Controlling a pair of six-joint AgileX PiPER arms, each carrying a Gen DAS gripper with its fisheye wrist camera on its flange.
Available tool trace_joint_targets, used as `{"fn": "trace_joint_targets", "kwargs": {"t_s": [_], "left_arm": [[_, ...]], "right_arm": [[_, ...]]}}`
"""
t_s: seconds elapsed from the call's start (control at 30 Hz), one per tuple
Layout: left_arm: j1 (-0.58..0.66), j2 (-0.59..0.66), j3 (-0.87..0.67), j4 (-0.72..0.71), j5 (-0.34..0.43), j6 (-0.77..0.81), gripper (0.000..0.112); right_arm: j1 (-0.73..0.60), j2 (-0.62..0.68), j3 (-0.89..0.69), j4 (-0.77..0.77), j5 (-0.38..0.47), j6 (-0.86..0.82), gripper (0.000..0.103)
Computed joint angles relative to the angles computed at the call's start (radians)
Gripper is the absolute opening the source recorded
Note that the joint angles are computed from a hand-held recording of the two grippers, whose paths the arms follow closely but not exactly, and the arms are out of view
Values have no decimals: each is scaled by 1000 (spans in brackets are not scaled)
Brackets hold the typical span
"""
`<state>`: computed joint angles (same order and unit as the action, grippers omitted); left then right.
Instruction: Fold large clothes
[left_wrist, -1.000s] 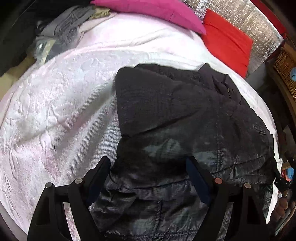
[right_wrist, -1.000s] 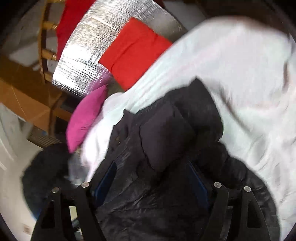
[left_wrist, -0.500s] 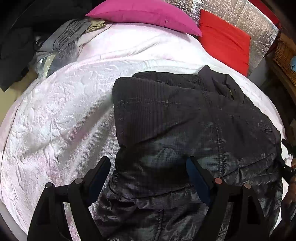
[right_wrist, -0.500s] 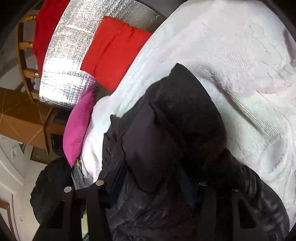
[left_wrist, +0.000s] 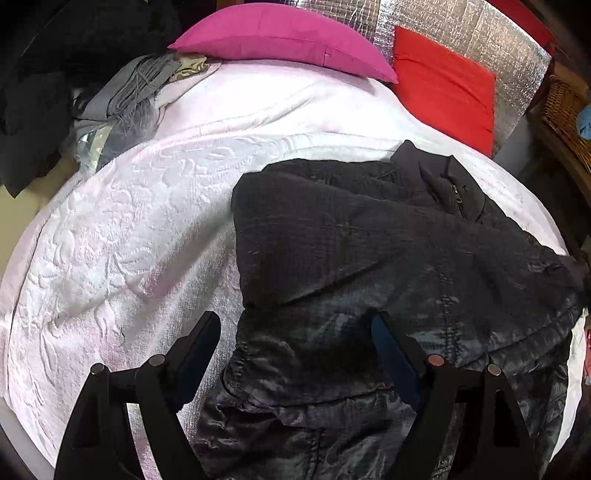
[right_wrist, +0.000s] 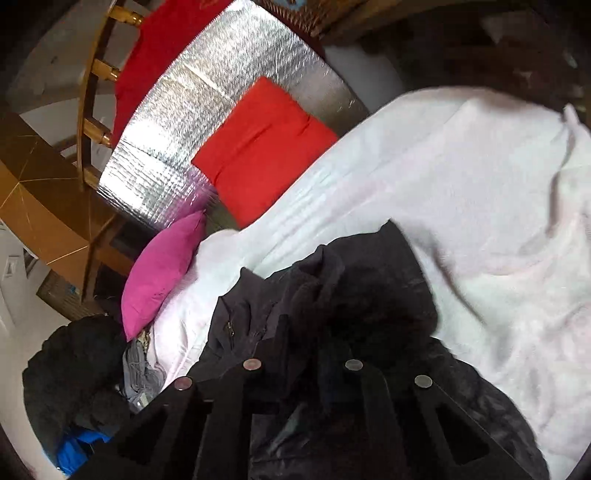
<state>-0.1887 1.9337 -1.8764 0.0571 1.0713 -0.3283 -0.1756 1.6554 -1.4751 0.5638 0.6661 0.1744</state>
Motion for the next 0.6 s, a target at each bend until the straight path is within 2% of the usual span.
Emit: {"fn": "trace_joint_targets", "kwargs": {"t_s": [0.1, 0.2, 0.27, 0.33, 0.37, 0.43, 0.47, 0.53, 0.6], "left_arm": [[4, 29, -21, -16, 39, 13, 84], [24, 44, -36, -58, 58, 22, 84], [34, 33, -33, -69, 52, 32, 84], [48, 4, -9, -77, 18, 51, 84], [60, -14, 4, -84, -5, 62, 84], [86, -32, 12, -103, -26, 79, 84], [100, -34, 11, -111, -29, 86, 84], [135, -24, -1, -129, -22, 84, 84], [177, -3, -19, -162, -2, 72, 84]], "right_arm": [[-30, -1, 28, -20, 55, 28, 14], [-62, 65, -18, -20, 165, 53, 15], [-107, 74, -22, 82, 201, -7, 15], [-157, 47, -12, 157, 198, -62, 17], [-176, 19, 5, 172, 170, -85, 25], [-209, -22, 21, 170, 128, -111, 81], [-213, -26, 20, 163, 119, -113, 103], [-213, -40, 49, 151, 59, -123, 103], [-202, 29, -15, 129, 120, -125, 102]]}}
